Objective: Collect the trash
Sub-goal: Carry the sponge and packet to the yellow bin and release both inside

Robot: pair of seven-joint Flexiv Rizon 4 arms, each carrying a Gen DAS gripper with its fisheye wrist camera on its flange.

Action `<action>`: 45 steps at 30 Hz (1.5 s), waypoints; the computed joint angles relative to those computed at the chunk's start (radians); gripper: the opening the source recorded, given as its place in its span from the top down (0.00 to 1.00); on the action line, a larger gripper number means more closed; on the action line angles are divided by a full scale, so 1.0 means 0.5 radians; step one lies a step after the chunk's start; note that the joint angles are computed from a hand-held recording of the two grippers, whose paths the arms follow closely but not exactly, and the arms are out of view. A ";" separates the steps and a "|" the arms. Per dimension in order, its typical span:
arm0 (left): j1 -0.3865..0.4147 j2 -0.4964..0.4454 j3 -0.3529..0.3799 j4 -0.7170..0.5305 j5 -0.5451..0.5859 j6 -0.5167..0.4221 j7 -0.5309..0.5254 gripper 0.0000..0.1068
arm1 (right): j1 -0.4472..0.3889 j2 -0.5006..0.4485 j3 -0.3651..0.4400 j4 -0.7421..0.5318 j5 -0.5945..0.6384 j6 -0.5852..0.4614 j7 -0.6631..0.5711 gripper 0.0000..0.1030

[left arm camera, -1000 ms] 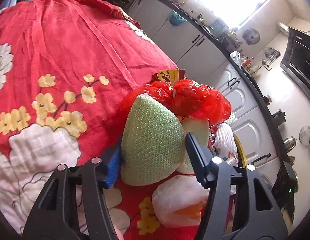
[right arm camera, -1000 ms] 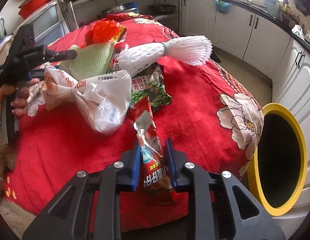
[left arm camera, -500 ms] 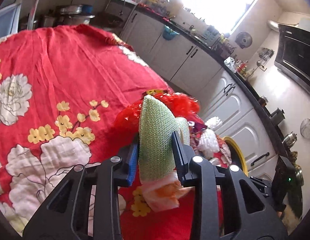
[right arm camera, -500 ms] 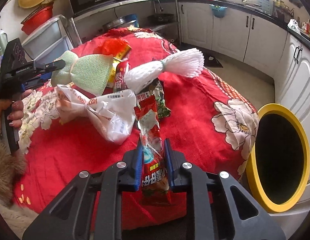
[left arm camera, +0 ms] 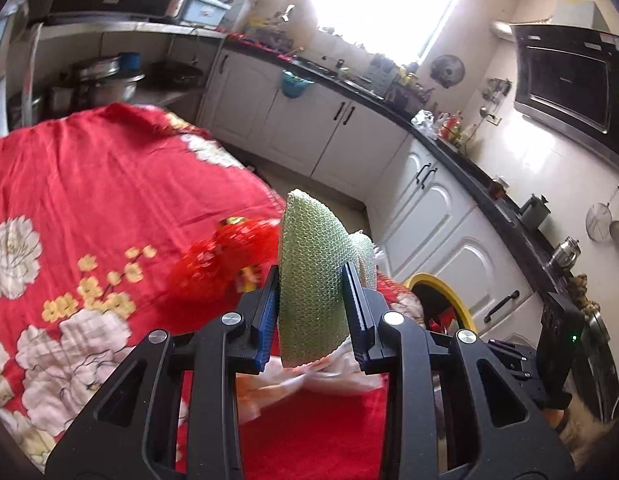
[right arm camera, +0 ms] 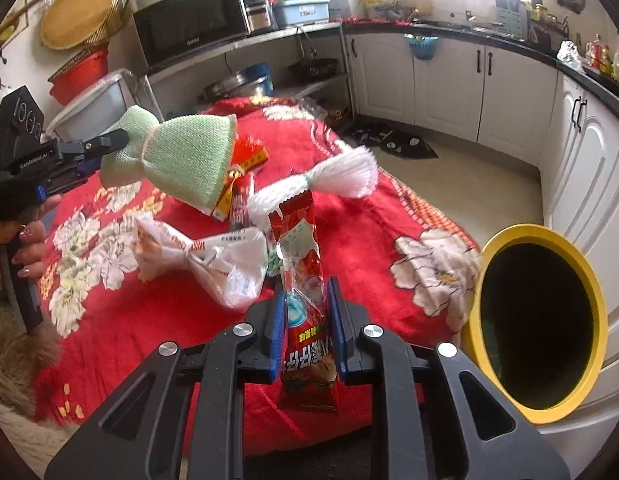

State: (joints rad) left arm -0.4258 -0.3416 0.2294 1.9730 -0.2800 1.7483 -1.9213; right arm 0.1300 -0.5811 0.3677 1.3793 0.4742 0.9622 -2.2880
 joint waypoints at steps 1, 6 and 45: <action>-0.020 -0.015 0.015 -0.030 0.003 -0.011 0.004 0.78 | -0.013 0.005 0.005 -0.007 0.014 0.005 -0.007 0.82; -0.017 -0.071 -0.017 -0.164 0.039 -0.054 0.021 0.78 | -0.065 0.032 0.008 -0.029 0.083 0.043 -0.023 0.82; 0.024 -0.914 -0.339 -1.723 0.386 -0.804 0.096 0.78 | -0.338 -0.129 -0.086 -0.235 -0.030 0.406 0.463 0.82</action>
